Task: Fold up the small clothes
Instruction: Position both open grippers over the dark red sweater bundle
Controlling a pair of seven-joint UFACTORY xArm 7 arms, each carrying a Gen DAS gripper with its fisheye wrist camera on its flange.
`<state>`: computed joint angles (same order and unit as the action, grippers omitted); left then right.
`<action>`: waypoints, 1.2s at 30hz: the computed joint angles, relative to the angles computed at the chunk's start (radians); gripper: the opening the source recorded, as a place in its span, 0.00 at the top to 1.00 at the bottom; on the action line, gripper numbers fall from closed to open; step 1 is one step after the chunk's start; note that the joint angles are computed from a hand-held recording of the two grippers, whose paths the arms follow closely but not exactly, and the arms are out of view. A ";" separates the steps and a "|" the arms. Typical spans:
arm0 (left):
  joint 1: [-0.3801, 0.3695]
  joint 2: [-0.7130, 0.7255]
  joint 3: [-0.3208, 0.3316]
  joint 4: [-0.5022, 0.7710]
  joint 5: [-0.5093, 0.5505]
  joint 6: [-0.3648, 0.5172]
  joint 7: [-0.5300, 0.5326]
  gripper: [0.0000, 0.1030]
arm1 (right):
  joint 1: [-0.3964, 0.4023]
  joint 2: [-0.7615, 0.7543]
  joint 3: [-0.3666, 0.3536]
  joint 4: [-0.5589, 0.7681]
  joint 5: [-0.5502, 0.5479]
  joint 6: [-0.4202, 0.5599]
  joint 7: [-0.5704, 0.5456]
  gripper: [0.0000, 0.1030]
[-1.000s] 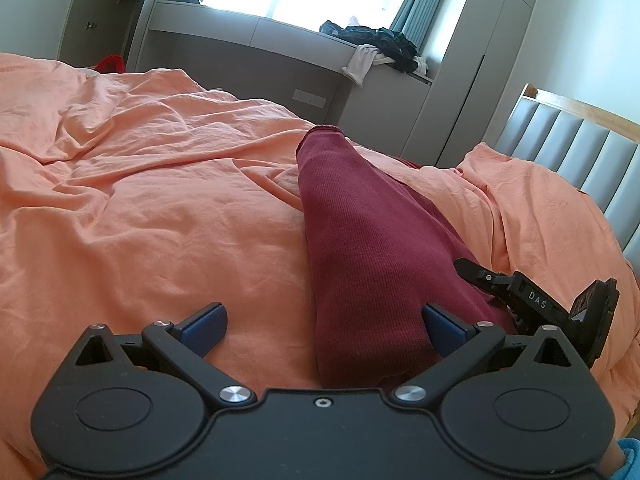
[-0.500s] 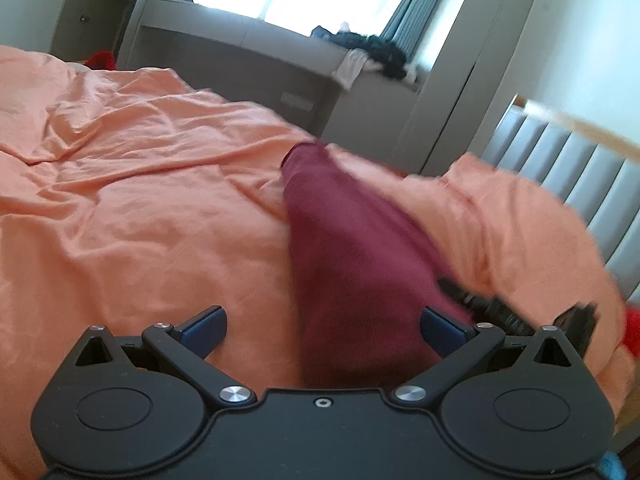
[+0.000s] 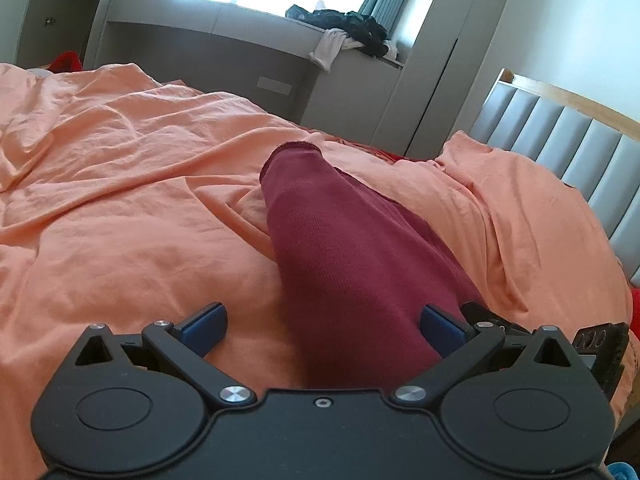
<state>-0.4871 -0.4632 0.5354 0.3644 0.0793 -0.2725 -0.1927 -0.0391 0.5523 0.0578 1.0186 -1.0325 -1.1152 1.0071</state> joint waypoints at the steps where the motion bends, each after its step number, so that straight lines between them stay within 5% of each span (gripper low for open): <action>1: 0.029 0.007 -0.033 -0.004 -0.007 -0.007 0.000 0.00 | 0.000 0.002 0.001 -0.001 0.004 -0.004 -0.005 0.01; 6: 0.105 0.024 -0.117 -0.015 -0.009 -0.028 -0.032 0.00 | 0.002 0.004 0.003 -0.010 0.019 -0.010 -0.020 0.01; 11: 0.072 0.018 -0.070 -0.012 0.024 -0.018 -0.054 0.00 | 0.002 0.004 0.004 -0.012 0.023 -0.012 -0.025 0.01; 36: 0.120 0.040 -0.098 -0.018 0.097 -0.051 -0.123 0.00 | 0.004 0.000 0.005 -0.027 0.045 -0.014 -0.050 0.01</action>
<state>-0.3670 -0.4236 0.4372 0.3464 0.1762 -0.3235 -0.3158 -0.0352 0.5521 0.0632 0.9921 -0.9876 -1.1293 0.9569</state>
